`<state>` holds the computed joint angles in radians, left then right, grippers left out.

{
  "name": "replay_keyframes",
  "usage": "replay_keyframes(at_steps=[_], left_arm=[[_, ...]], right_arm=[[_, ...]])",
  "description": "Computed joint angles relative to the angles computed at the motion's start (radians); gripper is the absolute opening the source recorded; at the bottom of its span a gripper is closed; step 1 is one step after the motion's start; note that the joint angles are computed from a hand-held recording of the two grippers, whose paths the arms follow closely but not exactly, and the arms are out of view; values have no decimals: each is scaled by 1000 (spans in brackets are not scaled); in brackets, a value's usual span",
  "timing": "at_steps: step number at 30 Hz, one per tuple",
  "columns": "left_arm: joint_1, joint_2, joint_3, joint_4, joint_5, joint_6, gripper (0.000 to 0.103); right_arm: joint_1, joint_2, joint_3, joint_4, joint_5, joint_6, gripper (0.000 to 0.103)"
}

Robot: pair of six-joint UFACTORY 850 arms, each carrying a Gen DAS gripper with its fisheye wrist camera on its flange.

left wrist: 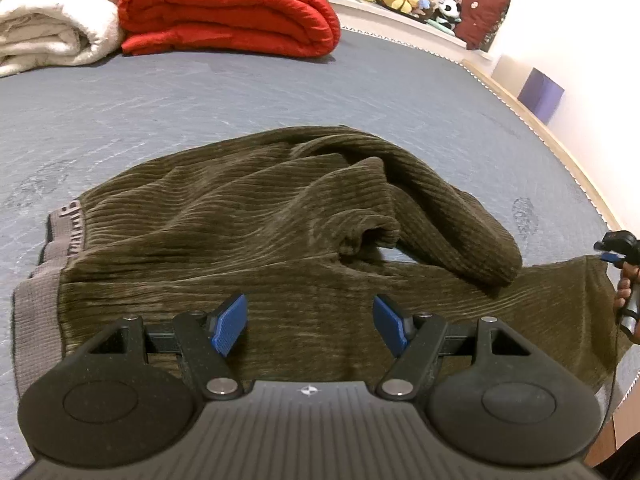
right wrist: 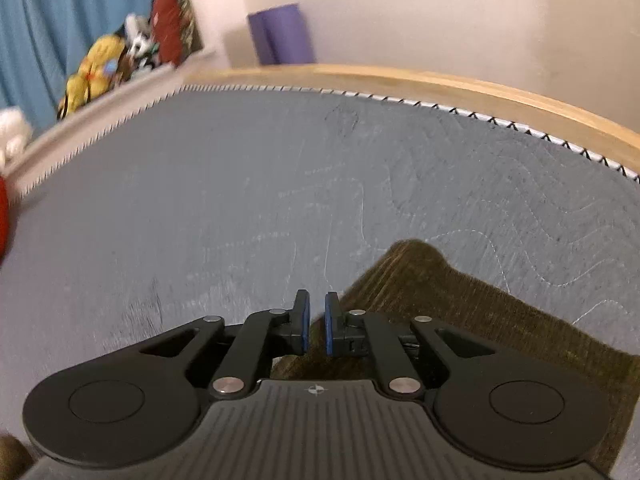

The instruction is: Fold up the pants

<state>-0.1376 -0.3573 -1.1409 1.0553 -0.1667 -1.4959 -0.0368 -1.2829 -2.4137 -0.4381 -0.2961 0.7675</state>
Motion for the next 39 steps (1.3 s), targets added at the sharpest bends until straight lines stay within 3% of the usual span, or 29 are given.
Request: replay_keyframes(at_steps=[1,3,6,9,11,17,21,23,27,30,32,33,35,37,39], left_arm=[[5,10,11,2,0,-1,75],[14,27,32,1,0,0,75],[36,64,69,-37,3,29,75],[65,109,113,-103,0,81,75],[88,139,145,-130,-8,94,75],[157,207,226,-200,-49,102,75],[191,189,229,-416,-127,308,76],[211,173,232,-581,-139,483,76],[239,159,254,-881,-101,799,78],[226,162,260,-846,-105,831,74],[216,182,270,-775,-107,809,52],[213,195,273,-749,-115,809,47],[216,224,281,-744,-113,844,36],[201,284,296,-621,-133,740,35],[178,354,313,-524,-142,639,35]], right_arm=[[4,19,27,-53,5,27,37],[14,92,138,-253,58,201,54],[25,194,291,-567,179,478,54],[37,282,416,-707,329,559,55],[52,343,506,-736,444,512,56],[95,485,717,-1058,832,434,58],[134,570,851,-1249,1033,297,59],[158,609,925,-1300,1078,191,59],[192,642,995,-1440,1154,155,63],[203,656,1024,-1543,1190,147,70],[213,662,1046,-1596,1182,132,71],[221,665,1055,-1611,1164,123,70],[232,687,1110,-1562,1092,26,63],[245,699,1132,-1537,1030,-22,20],[238,702,1123,-1551,1047,-18,11]])
